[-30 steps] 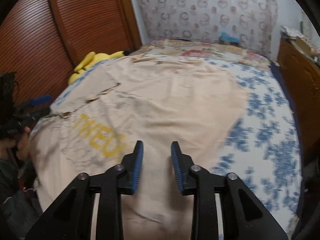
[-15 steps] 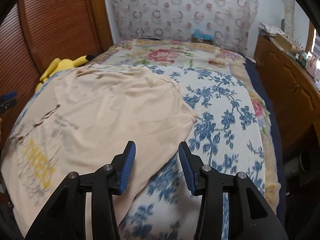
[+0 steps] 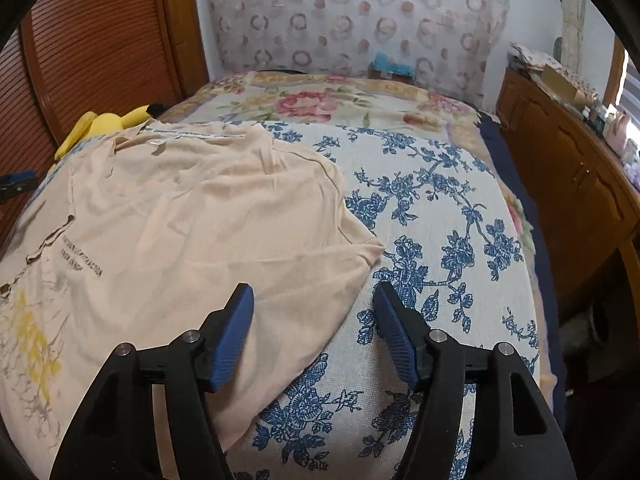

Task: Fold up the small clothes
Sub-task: 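Move both tools to the shirt's folded side edge and close them on it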

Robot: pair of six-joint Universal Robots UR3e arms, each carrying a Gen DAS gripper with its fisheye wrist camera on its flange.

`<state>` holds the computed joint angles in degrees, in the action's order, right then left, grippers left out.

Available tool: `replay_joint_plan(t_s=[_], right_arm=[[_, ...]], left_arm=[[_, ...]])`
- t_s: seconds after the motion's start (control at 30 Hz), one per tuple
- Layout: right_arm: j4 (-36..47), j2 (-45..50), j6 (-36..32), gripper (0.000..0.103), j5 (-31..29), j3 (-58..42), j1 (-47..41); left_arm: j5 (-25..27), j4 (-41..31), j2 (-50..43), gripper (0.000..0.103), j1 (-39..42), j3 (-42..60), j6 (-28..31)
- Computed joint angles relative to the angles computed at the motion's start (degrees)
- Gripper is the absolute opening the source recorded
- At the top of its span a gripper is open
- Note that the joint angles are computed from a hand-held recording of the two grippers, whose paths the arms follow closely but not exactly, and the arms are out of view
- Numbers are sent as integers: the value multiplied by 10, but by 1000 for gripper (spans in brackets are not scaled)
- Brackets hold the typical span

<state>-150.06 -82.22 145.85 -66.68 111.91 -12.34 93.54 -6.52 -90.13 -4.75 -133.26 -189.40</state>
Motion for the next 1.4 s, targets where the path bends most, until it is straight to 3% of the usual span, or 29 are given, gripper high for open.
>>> replay_joint_plan(t_s=[0.37, 0.57, 0.9, 1.13, 1.3, 1.4], right_arm=[[0, 1, 0, 65, -1, -1, 0], [-4, 2, 1, 65, -3, -1, 2], [-4, 2, 0, 65, -2, 0, 1], [-4, 2, 0, 65, -2, 0, 1], [-4, 2, -1, 66, -2, 1, 0], [-4, 2, -1, 66, -1, 1, 0]], left_arm=[[-86, -36, -64, 85, 67, 64, 52], [-97, -60, -83, 65, 71, 100, 54], [-79, -57, -106, 61, 54, 124, 49], [-83, -47, -108, 19, 48, 124, 47], [-86, -49, -102, 6, 41, 124, 48], [-84, -49, -97, 5, 33, 126, 47]])
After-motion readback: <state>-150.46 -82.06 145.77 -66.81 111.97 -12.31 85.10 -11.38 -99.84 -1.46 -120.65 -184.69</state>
